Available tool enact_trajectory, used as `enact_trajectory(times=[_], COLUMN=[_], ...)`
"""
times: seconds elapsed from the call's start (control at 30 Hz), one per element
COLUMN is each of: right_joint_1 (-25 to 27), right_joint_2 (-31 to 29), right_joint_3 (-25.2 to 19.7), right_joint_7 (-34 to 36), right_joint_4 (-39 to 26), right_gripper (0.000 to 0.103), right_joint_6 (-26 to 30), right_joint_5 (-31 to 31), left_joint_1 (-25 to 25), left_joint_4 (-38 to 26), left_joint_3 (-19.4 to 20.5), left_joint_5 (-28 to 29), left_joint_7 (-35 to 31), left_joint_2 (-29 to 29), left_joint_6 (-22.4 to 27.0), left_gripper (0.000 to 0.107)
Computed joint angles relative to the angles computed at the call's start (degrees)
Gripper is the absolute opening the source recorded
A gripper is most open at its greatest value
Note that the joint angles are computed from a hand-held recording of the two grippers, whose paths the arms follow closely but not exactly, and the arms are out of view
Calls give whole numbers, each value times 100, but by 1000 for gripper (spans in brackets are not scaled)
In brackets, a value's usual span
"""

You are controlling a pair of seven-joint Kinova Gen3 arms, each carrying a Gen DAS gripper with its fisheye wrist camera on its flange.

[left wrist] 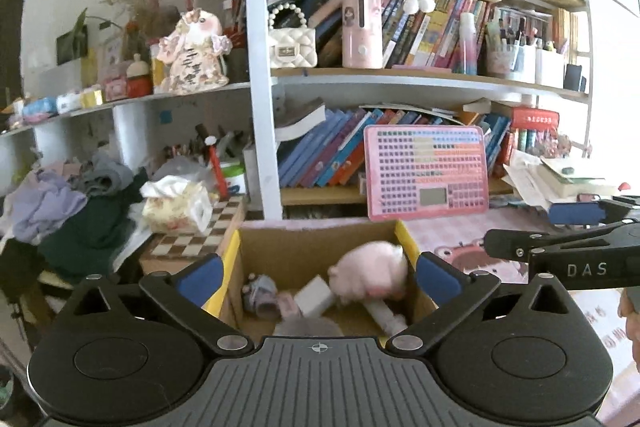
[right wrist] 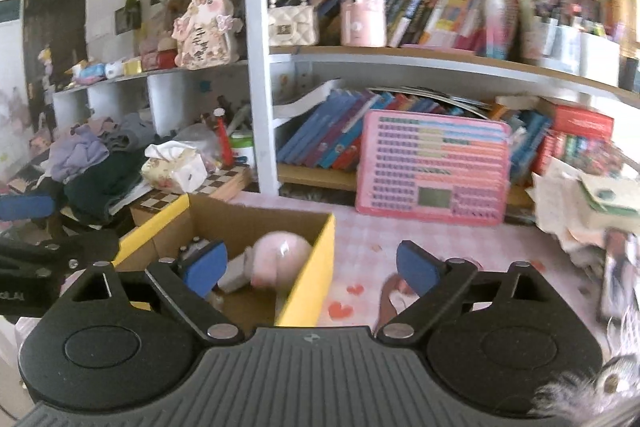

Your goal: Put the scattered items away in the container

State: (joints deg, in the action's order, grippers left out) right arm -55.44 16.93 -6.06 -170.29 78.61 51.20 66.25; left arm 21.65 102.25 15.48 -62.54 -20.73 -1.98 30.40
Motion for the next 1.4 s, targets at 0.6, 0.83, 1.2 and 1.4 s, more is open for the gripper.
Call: enact_trajectory(times=[0.6, 0.83, 1.2, 1.4], right_joint_1=[-1142, -1227, -978, -917], right_joint_2=[-480, -672, -923, -893], right_joint_3=[-1046, -1288, -1496, -1519], right_joint_7=[-1555, -1732, -2000, -2026], right_joint_4=[1233, 1501, 1757, 1645], right_gripper=[103, 103, 103, 103], right_joint_6=[2359, 2916, 2547, 2502], right_joint_5=[130, -63, -341, -458], left_joint_1=[302, 708, 1280, 1328], left_joint_4=[897, 829, 558, 580], left_joint_3=[1332, 1346, 1106, 1086], left_joint_5=[380, 230, 844, 1010], left_joint_7=[884, 1186, 910, 831], left_joint_2=[-666, -504, -302, -369], left_joint_6=[1731, 1947, 2315, 2429], left_gripper=[103, 103, 103, 103])
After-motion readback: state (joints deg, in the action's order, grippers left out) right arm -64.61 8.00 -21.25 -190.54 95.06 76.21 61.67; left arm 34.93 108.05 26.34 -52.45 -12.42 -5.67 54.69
